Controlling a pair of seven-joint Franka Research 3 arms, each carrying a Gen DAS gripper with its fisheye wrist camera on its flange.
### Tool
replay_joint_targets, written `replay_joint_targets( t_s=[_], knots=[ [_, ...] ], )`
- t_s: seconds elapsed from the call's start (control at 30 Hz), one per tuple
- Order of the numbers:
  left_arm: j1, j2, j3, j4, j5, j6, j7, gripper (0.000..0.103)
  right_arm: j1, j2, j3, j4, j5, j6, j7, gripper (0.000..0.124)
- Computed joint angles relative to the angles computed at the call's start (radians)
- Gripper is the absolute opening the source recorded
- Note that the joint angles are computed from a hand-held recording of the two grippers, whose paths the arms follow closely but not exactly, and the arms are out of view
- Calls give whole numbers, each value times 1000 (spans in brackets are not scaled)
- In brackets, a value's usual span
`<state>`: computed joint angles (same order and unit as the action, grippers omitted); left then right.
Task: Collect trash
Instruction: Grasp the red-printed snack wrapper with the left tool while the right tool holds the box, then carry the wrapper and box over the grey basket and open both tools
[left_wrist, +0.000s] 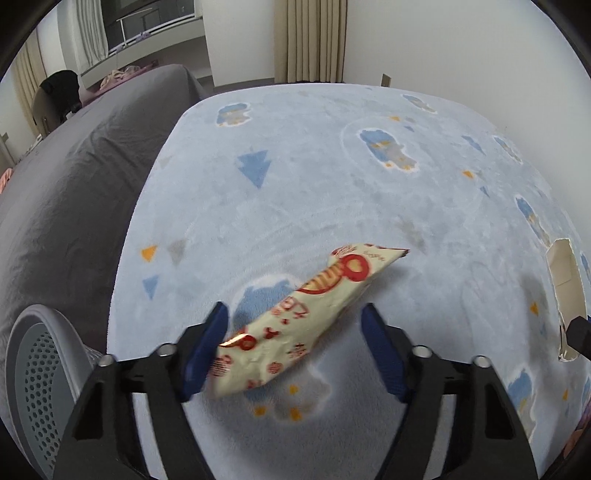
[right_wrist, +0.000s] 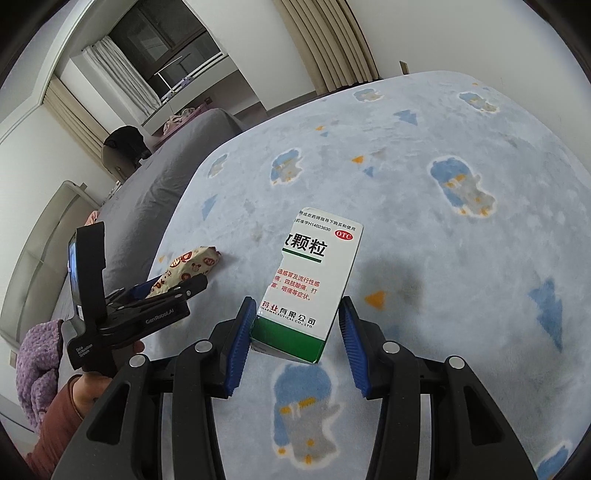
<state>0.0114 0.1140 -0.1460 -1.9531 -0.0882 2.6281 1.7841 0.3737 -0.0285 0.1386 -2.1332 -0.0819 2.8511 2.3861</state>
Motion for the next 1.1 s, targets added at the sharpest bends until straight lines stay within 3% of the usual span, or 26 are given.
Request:
replay_joint_targets(
  t_s=[0.07, 0.17, 0.53, 0.9, 1.1],
  knots=[
    [10, -6, -9, 0, -65, -12, 40, 50, 0, -1, 0, -2, 2, -1, -1, 45],
    [7, -28, -9, -23, -97, -9, 56, 41, 0, 1, -1, -3, 4, -2, -3, 45],
    [-26, -179, 33, -174, -139, 43, 44, 34, 7, 7, 6, 11, -73, -27, 40, 45],
    [-69, -373, 137, -336, -197, 88, 92, 34, 55, 22, 26, 74, -194, -95, 108, 45],
    [-59, -457, 189, -413, -167, 130, 71, 34, 103, 59, 39, 139, -227, -132, 114, 45]
  ],
)
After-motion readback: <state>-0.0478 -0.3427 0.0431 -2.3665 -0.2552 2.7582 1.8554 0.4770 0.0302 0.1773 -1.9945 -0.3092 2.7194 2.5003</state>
